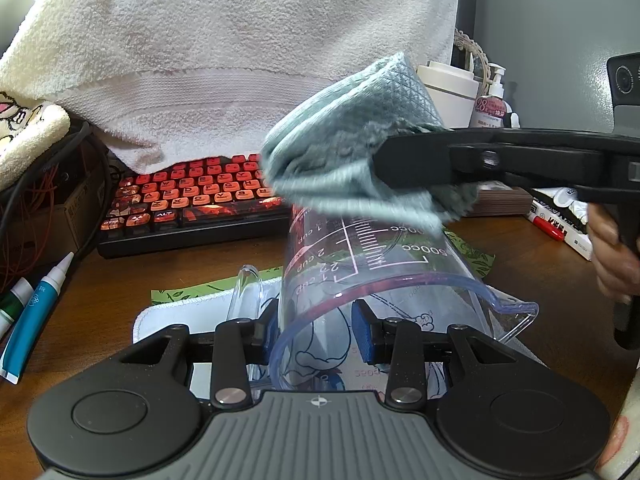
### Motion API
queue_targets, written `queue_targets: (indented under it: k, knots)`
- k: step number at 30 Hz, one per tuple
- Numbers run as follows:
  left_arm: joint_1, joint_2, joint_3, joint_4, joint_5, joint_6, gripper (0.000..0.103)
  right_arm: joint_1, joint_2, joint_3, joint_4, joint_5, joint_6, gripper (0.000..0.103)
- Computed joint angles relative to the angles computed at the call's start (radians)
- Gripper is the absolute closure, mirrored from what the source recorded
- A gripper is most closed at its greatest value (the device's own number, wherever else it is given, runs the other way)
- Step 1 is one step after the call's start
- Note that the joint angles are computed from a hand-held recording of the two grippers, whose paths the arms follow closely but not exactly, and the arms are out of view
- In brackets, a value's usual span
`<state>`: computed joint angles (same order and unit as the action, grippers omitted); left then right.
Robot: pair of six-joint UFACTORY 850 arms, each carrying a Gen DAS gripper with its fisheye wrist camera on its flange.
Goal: Clean container
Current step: 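Hold the cup with the left gripper while the right gripper rubs the cloth over the rim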
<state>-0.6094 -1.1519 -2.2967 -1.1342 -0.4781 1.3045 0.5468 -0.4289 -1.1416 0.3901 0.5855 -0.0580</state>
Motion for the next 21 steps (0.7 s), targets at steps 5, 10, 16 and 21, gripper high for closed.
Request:
queue_targets:
  k: [5, 10, 16, 21]
  knots:
    - [-0.001, 0.001, 0.001, 0.000, 0.001, 0.000, 0.066, 0.010, -0.009, -0.021, -0.029, -0.029, -0.050, 0.088]
    - [0.000, -0.003, -0.005, 0.005, 0.000, -0.003, 0.066, 0.031, -0.021, -0.035, 0.276, 0.023, -0.357, 0.092]
    - [0.000, -0.004, -0.008, 0.007, -0.001, -0.007, 0.066, 0.021, -0.014, -0.020, 0.308, 0.042, -0.316, 0.090]
    - [0.000, -0.003, -0.007, 0.008, -0.002, -0.009, 0.066, 0.008, -0.005, -0.010, 0.055, -0.007, -0.120, 0.090]
